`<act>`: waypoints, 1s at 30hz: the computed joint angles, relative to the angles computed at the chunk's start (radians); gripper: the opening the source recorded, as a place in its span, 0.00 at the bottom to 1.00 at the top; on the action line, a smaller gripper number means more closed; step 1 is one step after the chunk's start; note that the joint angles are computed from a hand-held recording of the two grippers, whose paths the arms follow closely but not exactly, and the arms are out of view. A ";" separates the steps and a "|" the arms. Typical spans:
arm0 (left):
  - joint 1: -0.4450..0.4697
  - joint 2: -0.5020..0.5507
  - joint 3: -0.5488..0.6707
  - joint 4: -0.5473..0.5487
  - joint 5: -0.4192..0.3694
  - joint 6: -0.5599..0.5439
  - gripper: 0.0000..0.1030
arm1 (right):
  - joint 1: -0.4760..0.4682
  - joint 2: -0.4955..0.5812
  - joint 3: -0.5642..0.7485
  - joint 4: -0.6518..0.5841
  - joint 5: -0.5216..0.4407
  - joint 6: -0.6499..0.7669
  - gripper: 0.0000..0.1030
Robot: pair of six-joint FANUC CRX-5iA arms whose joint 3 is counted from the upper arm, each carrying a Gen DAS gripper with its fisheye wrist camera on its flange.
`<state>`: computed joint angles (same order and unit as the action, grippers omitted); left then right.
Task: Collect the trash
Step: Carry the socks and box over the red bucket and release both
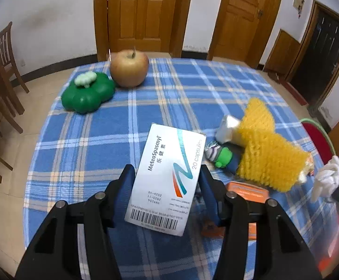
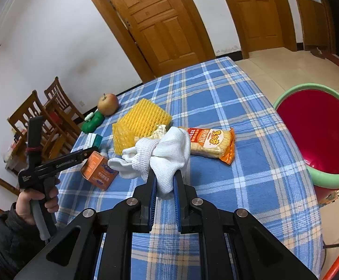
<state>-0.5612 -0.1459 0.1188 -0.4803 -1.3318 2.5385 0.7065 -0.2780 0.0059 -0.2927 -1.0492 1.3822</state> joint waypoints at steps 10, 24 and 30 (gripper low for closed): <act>-0.179 0.056 0.194 -0.148 -0.078 0.078 0.54 | -0.051 -0.028 -0.002 0.008 0.032 -0.001 0.13; -0.207 0.332 0.506 -0.013 0.013 -0.070 0.54 | -0.197 -0.048 -0.001 0.140 0.083 -0.053 0.13; -0.206 0.514 0.719 0.052 0.003 -0.188 0.54 | -0.259 -0.039 -0.031 0.212 0.112 -0.101 0.13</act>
<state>-0.7668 0.3685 0.8376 -0.4279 -1.3290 2.3501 0.4474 -0.3169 -0.0254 -0.0807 -0.9368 1.2808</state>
